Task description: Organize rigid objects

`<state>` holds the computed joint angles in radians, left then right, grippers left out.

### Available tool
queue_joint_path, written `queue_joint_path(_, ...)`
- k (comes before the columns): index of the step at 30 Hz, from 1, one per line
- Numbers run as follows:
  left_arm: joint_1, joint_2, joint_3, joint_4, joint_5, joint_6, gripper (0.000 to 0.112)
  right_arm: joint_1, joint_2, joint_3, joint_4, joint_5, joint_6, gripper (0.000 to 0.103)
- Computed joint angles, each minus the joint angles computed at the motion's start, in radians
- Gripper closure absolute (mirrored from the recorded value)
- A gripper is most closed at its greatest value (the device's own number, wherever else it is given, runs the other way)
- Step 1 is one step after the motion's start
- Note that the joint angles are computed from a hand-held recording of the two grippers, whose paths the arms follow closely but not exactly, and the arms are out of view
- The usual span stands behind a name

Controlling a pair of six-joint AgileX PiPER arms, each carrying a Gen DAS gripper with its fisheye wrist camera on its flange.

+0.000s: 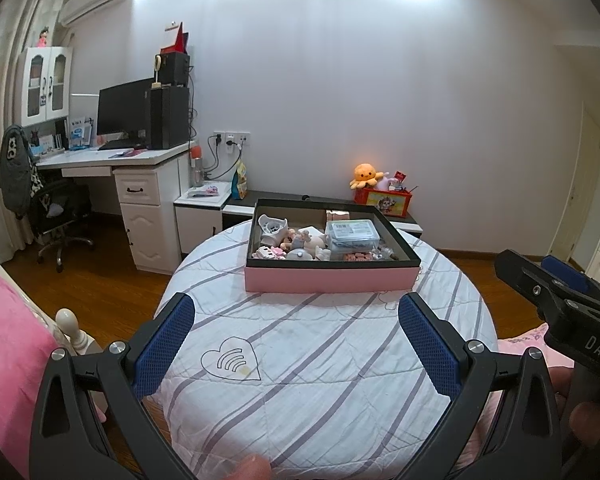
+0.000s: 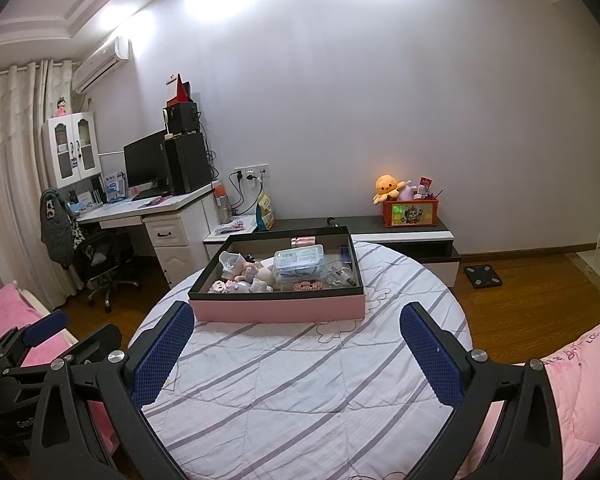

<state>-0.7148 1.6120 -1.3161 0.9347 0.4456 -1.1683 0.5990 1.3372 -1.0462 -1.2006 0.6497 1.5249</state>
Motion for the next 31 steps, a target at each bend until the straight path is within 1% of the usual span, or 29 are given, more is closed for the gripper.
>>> queue_joint_path(3,0.008,-0.001,0.003,-0.023,-0.016,0.018,0.009,0.000,-0.001,0.000,0.002,-0.001,-0.002,0.000)
queue_joint_path(9,0.014,-0.001,0.001,-0.031,-0.017,0.026,0.009,-0.003,0.003,0.004,0.010,-0.007,-0.003,0.000)
queue_joint_path(13,0.037,-0.001,-0.003,-0.094,-0.037,0.076,0.009,-0.006,0.007,0.000,0.016,-0.010,-0.009,0.000)
queue_joint_path(15,0.028,0.000,-0.002,-0.033,-0.013,0.014,0.009,-0.006,0.008,0.000,0.015,-0.011,-0.007,0.000)
queue_joint_path(19,0.024,0.002,-0.004,-0.013,-0.007,0.002,0.009,-0.007,0.009,0.000,0.013,-0.011,-0.005,0.000)
queue_joint_path(21,0.016,0.002,-0.003,0.028,0.005,-0.028,0.009,-0.008,0.008,0.001,0.013,-0.012,-0.004,0.000)
queue_joint_path(23,0.016,-0.001,0.003,0.041,-0.005,-0.037,0.009,-0.008,0.009,0.000,0.012,-0.011,-0.004,0.000)
queue_joint_path(25,0.025,-0.010,0.015,0.036,-0.034,-0.032,0.009,-0.013,0.010,0.002,0.012,-0.015,-0.003,0.000)
queue_joint_path(28,0.021,-0.018,0.024,0.063,-0.038,-0.054,0.009,-0.012,0.012,-0.001,0.015,-0.014,-0.004,0.000)
queue_joint_path(31,0.011,-0.023,0.035,0.131,-0.029,-0.120,0.009,-0.012,0.012,0.000,0.012,-0.014,-0.001,0.000)
